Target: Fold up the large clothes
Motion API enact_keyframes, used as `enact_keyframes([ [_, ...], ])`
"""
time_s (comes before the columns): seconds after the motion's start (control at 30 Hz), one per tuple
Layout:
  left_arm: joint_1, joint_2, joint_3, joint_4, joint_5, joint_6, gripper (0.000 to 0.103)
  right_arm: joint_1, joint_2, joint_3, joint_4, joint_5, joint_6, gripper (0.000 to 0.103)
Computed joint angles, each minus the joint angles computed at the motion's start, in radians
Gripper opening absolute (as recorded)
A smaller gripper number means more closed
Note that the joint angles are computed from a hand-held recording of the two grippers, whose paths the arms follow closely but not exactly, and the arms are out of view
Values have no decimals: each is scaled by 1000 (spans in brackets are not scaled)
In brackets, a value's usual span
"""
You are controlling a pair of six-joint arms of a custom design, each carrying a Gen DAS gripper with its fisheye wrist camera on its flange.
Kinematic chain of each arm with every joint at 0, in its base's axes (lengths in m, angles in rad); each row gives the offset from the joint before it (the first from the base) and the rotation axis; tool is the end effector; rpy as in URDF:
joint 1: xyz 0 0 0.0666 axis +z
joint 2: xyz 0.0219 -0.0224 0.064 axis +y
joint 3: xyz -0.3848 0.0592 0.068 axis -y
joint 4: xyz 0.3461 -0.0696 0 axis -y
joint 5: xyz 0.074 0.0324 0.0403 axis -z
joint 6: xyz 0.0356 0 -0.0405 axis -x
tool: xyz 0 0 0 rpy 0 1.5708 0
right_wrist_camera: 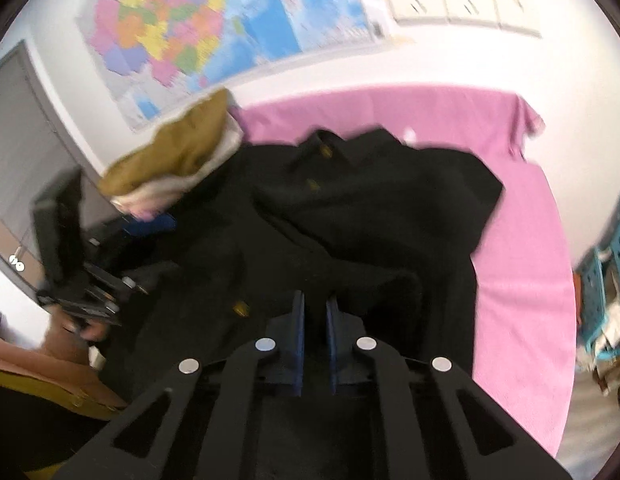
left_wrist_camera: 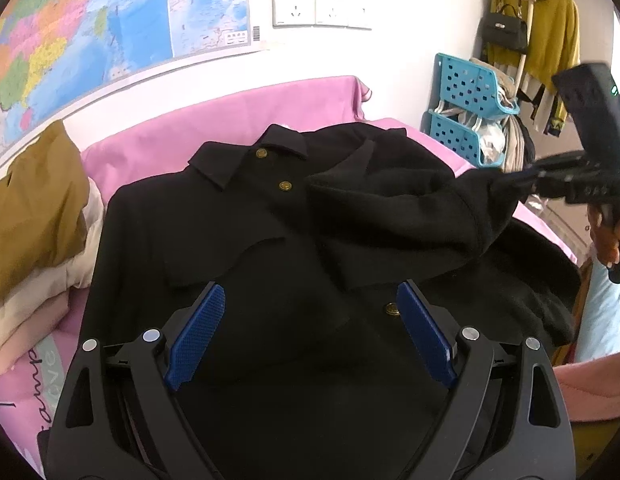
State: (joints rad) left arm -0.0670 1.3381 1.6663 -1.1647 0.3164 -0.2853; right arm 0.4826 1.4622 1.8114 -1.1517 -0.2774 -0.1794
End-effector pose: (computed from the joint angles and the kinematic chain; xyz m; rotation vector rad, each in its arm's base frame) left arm 0.3974 -0.0382 0.5521 0.5577 2.3045 -0.2762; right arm 0.3926 0.2162 0.5609 -0.5017 2.3776 0.6390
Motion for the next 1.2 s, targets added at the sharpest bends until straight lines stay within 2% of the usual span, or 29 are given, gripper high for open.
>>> enact_keyframes([
  [0.13, 37, 0, 0, -9, 54, 11, 88, 22, 49, 91, 30, -91, -9, 7],
  [0.27, 129, 3, 11, -41, 220, 21, 91, 71, 132, 194, 72, -193, -20, 7],
  [0.33, 178, -5, 10, -42, 280, 18, 91, 96, 182, 250, 76, -231, -36, 7],
  [0.4, 218, -26, -2, -25, 278, 8, 91, 128, 256, 331, 48, -257, -42, 10],
  [0.43, 232, -30, -1, -30, 280, 2, 91, 142, 286, 359, 40, -258, -55, 30],
  [0.47, 247, -32, 2, -40, 289, -6, 91, 152, 299, 366, 38, -269, -60, 69],
  [0.5, 258, -33, 5, -47, 300, -10, 91, 159, 321, 382, 34, -279, -66, 80],
  [0.6, 290, -34, 7, -72, 344, -26, 91, 154, 324, 360, 56, -322, -86, 78],
  [0.7, 303, -36, 6, -98, 400, -58, 94, 106, 258, 248, 171, -340, -149, 78],
  [0.8, 287, -36, 0, -111, 460, -77, 96, 38, 193, 149, 277, -324, -236, 78],
  [0.9, 233, -51, -19, -99, 427, -106, 97, -10, 169, 97, 351, -359, -322, 78],
  [1.0, 160, -51, -23, -117, 351, -129, 97, -11, 181, 116, 291, -318, -285, 78],
  [1.03, 127, -54, -31, -112, 289, -130, 97, -17, 177, 109, 283, -302, -271, 78],
  [1.07, 104, -50, -32, -116, 244, -132, 97, -26, 167, 98, 270, -270, -255, 78],
  [1.13, 90, -38, -35, -122, 211, -129, 97, -48, 146, 76, 246, -153, -229, 79],
  [1.2, 96, -10, -24, -136, 188, -110, 84, -82, 132, 50, 224, -17, -220, 81],
])
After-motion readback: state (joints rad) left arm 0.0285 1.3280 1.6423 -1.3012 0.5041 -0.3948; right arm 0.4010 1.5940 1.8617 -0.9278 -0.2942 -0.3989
